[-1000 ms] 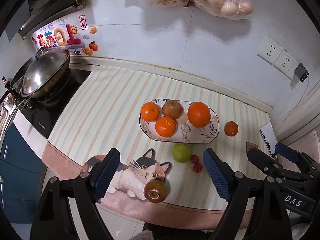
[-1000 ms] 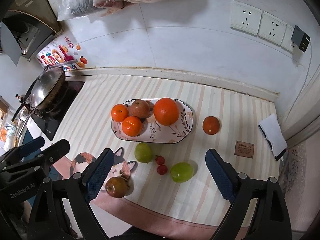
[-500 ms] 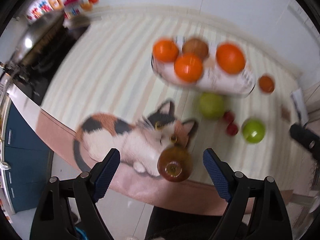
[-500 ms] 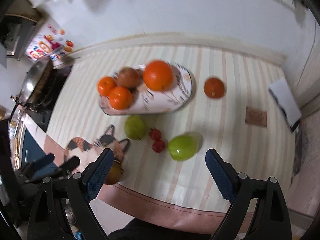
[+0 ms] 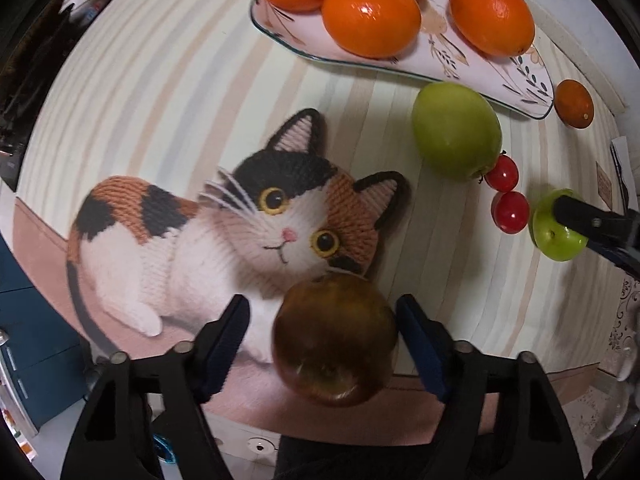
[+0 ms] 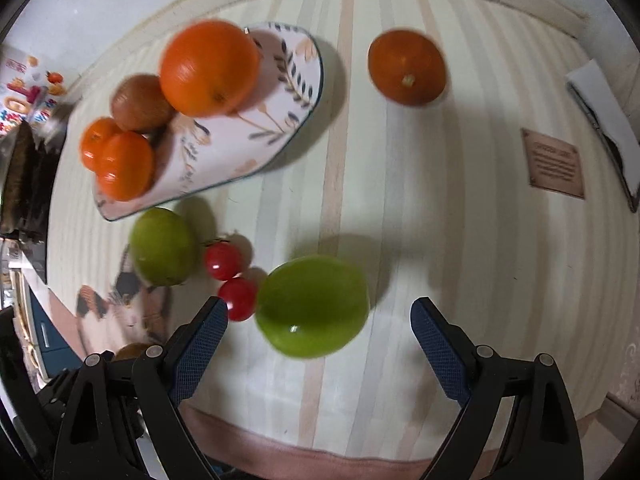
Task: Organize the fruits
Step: 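Grasp the dark brown apple with the left tool while the right tool grasps the green apple, then place the dark apple on the plate with the left tool while the right tool places the green apple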
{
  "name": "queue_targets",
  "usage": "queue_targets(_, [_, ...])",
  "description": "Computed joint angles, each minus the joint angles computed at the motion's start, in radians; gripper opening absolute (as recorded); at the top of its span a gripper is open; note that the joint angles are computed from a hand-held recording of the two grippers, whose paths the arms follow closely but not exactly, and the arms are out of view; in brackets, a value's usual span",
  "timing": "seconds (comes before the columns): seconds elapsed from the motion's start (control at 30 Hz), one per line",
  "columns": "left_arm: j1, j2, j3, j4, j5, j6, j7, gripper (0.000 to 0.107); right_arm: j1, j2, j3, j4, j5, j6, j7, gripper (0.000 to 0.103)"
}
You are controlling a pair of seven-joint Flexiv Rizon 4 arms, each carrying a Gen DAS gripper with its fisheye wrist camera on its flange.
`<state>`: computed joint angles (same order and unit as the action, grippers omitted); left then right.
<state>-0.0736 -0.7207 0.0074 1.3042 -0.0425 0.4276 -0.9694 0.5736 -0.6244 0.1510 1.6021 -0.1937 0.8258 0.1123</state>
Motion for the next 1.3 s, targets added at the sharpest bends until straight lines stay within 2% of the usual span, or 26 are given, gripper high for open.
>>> queue_targets(0.03, [0.003,-0.001,-0.004,0.001,-0.006,-0.008,0.004,0.062,-0.006,-0.012,0.006,-0.009,0.008,0.0,-0.013,0.089])
queue_targets(0.07, [0.004,-0.001,-0.007,0.006,-0.012,-0.01,0.006,0.06,-0.008,-0.02,0.008,-0.017,0.013,-0.005,-0.02,0.08])
queue_targets(0.17, [0.0,0.011,-0.005,0.033,-0.004,0.023,0.015,0.06,-0.002,-0.027,0.0,-0.003,0.006,0.047,-0.023,0.066])
queue_targets(0.23, [0.003,0.011,-0.006,0.039,-0.008,0.026,0.019,0.06,-0.004,-0.037,0.012,-0.031,0.008,-0.001,-0.055,0.066])
queue_targets(0.43, [0.015,-0.01,-0.005,0.005,-0.025,-0.037,0.01,0.062,-0.007,-0.052,0.06,-0.057,0.072,-0.004,-0.144,0.066])
queue_targets(0.67, [-0.006,-0.015,0.003,0.011,0.014,-0.014,0.014,0.062,0.021,-0.059,0.044,-0.07,0.081,-0.007,-0.146,0.066])
queue_targets(0.9, [-0.019,-0.033,0.005,-0.023,0.032,-0.055,0.014,0.063,0.016,-0.059,0.047,-0.078,0.095,-0.023,-0.156,0.067])
queue_targets(1.13, [0.019,-0.091,-0.004,-0.133,-0.017,-0.23,0.014,0.063,0.008,-0.068,0.052,-0.08,0.125,-0.018,-0.162,0.067])
queue_targets(1.3, [0.023,-0.104,-0.002,-0.157,-0.015,-0.261,0.015,0.063,0.007,-0.069,0.053,-0.087,0.126,-0.03,-0.169,0.067])
